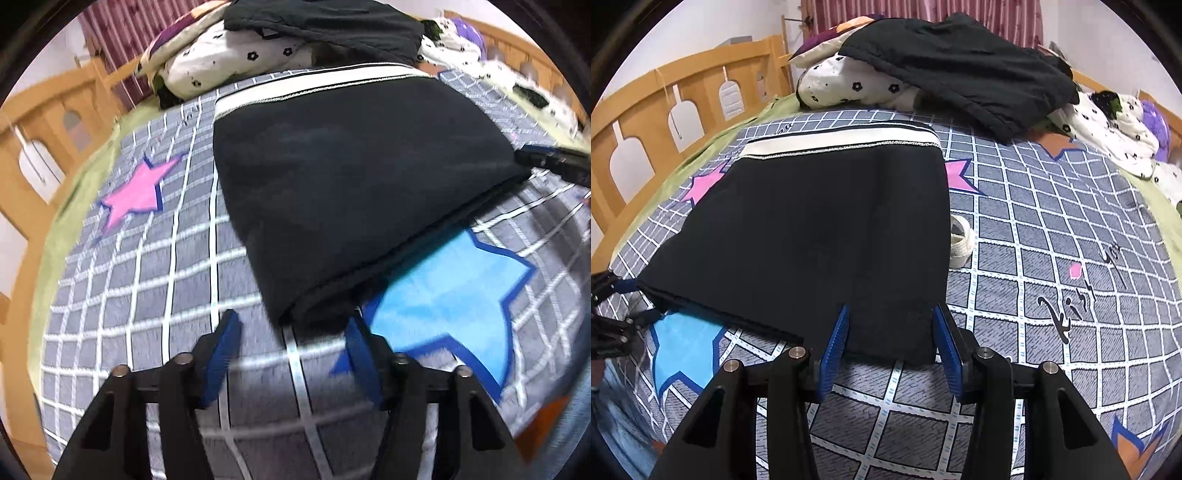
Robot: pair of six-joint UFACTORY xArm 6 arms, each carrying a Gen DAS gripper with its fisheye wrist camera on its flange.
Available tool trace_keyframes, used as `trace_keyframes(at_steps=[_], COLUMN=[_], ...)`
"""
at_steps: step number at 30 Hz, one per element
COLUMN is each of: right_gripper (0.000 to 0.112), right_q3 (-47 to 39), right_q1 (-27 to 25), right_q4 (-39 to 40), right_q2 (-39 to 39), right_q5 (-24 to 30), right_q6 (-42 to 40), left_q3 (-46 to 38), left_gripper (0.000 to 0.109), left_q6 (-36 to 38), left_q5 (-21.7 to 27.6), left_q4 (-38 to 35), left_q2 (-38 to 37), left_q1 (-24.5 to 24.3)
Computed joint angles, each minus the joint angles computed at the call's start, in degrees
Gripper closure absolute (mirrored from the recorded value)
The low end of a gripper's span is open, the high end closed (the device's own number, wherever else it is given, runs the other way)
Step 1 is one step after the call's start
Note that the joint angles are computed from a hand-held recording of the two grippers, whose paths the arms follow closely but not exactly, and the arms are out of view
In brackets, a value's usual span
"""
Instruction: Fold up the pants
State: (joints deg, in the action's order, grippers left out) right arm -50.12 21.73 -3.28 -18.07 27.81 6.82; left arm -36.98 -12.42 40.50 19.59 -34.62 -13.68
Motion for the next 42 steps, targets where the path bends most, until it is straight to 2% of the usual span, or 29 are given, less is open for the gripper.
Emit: trace_keyframes(at_steps=[2,4,5,6,7,10,13,16,18,19,22,23,26,30,33,35,36,37,39,42], right_gripper=[0.066,0.066,0.066,0.066,0.066,0.066,0.066,0.065,0.065,0.065,0.062,0.061,0.061,0.061,0.061,0.061,0.061,0.061,0.061,0.061], right_q3=[0.8,1.0,0.8,0.6,0.4,0.8,-0.5,-1.2,-1.8,-1.5,0.7,1.3,1.4,-0.2,-1.1,-2.2,-1.8,-0.8,-0.9,-1.3], right_q1=[-0.1,0.0,0.1,0.1,0.2,0.1,0.3,1.1,1.2,1.1,0.2,0.1,0.4,0.9,1.0,1.0,0.9,0.9,1.2,1.1], right_q4=[-1.7,-4.9,-5.2,-5.3,-5.1,-3.6,-0.6,-4.1,-3.7,-1.8,2.3,2.2,0.9,-5.1,-9.5,-11.3,-10.9,-11.9,-13.6,-11.0], right_q2=[-0.5,-0.7,-0.7,-0.7,-0.8,-1.2,0.9,2.3,1.7,0.9,-1.9,-2.2,-1.0,1.6,3.3,5.6,5.7,5.6,5.4,5.3], right_q5=[-1.1,-1.3,-1.1,-0.7,-0.4,-1.2,1.4,2.2,2.8,2.1,-4.1,-6.2,-8.9,-9.9,-9.2,-5.0,-5.0,-6.0,-5.0,-4.3], right_q6=[1.1,3.0,2.7,2.5,2.2,1.5,0.0,2.4,0.4,-1.1,-2.1,-0.9,1.9,6.2,6.5,7.6,7.3,8.1,9.5,7.7], left_q3=[-0.7,-1.8,-0.4,1.8,3.3,3.1,5.6,5.7,5.9,6.4,8.5,8.0,5.9,0.1,-2.0,0.0,2.6,3.7,3.8,1.7], left_gripper=[0.070,0.082,0.088,0.089,0.090,0.093,0.092,0.090,0.090,0.090,0.072,0.072,0.072,0.072,0.072,0.072,0.072,0.072,0.072,0.071], left_q6=[-1.8,-1.8,-3.5,-3.7,-3.0,-1.0,-0.7,2.1,3.1,2.9,3.5,3.7,5.0,2.8,7.5,4.9,2.7,0.3,-2.2,1.7], left_q5=[-0.6,-1.3,-4.5,-8.6,-10.4,-7.3,-8.7,-5.3,-2.2,-1.9,-3.1,-3.4,-6.9,-11.8,-11.3,-13.8,-17.5,-18.8,-18.2,-14.7], left_q4=[1.8,-1.7,-2.0,-4.5,-7.6,-17.1,-18.5,-23.7,-23.5,-22.4,-22.1,-22.8,-25.7,-22.7,-29.4,-26.2,-22.3,-18.8,-15.5,-21.3], left_q2=[1.3,2.1,0.4,-2.1,-3.6,-1.7,-3.3,-5.7,-8.2,-9.7,-15.0,-15.0,-12.7,-3.5,2.5,3.5,2.5,1.7,1.2,1.6], left_q1=[-0.2,0.3,1.1,2.2,3.2,5.6,5.8,6.3,6.6,6.8,6.9,6.9,6.4,5.2,4.7,4.2,3.5,3.0,2.5,3.0])
